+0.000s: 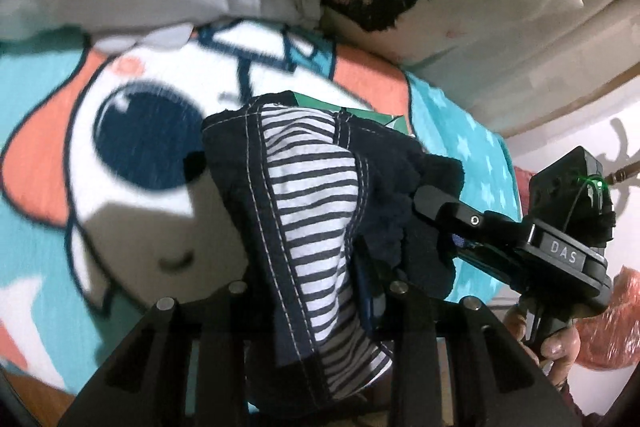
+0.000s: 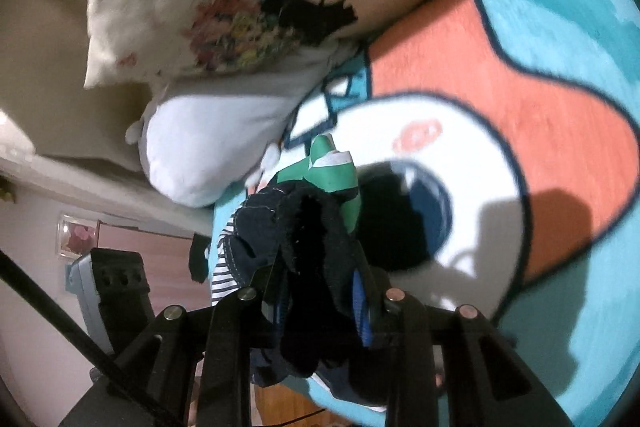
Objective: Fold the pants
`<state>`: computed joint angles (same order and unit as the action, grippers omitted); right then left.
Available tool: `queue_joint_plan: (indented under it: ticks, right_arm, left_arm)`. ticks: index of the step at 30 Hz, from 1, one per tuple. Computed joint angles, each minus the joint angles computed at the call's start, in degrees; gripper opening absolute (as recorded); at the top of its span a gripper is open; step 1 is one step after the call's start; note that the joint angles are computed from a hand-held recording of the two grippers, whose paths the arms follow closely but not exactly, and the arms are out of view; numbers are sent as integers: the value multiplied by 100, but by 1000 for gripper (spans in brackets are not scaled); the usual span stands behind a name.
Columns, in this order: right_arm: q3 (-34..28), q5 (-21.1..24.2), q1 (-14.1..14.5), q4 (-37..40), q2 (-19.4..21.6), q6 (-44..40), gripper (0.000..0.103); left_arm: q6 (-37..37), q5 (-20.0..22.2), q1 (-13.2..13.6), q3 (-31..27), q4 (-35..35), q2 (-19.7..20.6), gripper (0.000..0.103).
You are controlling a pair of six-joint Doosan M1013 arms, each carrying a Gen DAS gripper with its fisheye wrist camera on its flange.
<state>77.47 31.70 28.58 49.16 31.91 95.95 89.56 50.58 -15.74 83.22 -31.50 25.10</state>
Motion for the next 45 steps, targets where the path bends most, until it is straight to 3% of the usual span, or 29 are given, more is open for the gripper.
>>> queue_joint_plan:
  ticks: [6,9,11,12,14,15,22,24,25,26,28,35,45]
  right_arm:
    - [291,-106,227,-924,-141,817,29]
    - [304,-145,308,-1608,-91,1467,30]
    - [260,-137,384,-2435,-83,2149,41]
    - [276,-183,413,-2633,-103,2328,43]
    - [340,-311,463,-2890,-164,2538,59]
    - [370,-363,481,-2977,-185,2621,63]
    - [462,-475,458,-2931,-139,2870,67]
    - [440,-508,413,-2482,-94,2405,65]
    - [407,-486,394,-2283,-73,2144,52]
    - [346,-373,358,-1946,-39,1773,40]
    - [323,-335,332,-1686,-44,1517,31]
    - [279,-402,211,-1253,-192,875,30]
    - [-308,-29,-66,-1524,148,1020,30]
  left_arm:
    - [182,128,-94,207,311,5,32]
    - [267,-25,-160,273,563,45,40]
    - [411,-58,-111,313,355,38,41]
    - [569,-53,-52,351,120,17,42]
    - [833,-88,40,456,-227,-44,45]
    - [958,-102,103,518,-425,-71,48]
    - [1081,156,259,506,-917,88,57]
    - [1062,165,216,456,-929,121,57]
    - [1057,240,189,413,-885,133,41]
    - [1040,325,161,365,-840,146,34]
    - [882,196,61,350,-505,67,32]
    - [900,25,47,191,-698,8,30]
    - [265,114,-147,-679,286,543,30]
